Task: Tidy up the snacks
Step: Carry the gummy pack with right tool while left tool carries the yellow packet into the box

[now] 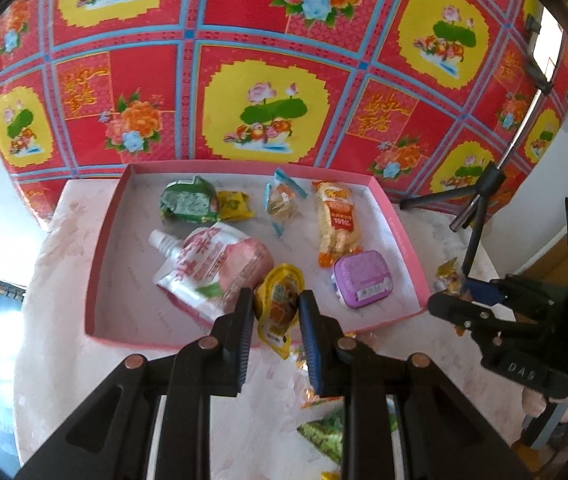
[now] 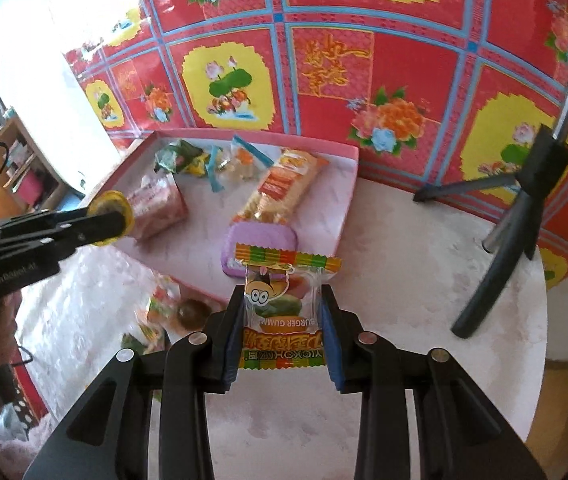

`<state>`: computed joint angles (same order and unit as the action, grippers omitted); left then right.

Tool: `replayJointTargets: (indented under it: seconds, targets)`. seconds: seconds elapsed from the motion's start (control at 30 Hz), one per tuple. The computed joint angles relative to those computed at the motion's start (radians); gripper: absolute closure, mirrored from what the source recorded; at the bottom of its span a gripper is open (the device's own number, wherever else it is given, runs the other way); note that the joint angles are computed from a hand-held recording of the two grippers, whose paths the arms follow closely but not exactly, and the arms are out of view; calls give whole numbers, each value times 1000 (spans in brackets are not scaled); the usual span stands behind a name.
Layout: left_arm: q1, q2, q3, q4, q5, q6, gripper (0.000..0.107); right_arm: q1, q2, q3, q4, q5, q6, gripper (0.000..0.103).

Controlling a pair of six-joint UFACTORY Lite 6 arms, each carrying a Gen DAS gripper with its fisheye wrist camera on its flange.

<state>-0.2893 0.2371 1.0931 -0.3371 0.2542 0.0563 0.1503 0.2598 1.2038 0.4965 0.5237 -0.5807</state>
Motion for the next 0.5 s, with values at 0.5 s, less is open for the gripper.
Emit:
replayJointTargets:
  seconds: [0.5]
  targets:
    - [-30, 231, 241, 85, 7, -59, 83, 47, 177, 178, -60, -60, 157, 68]
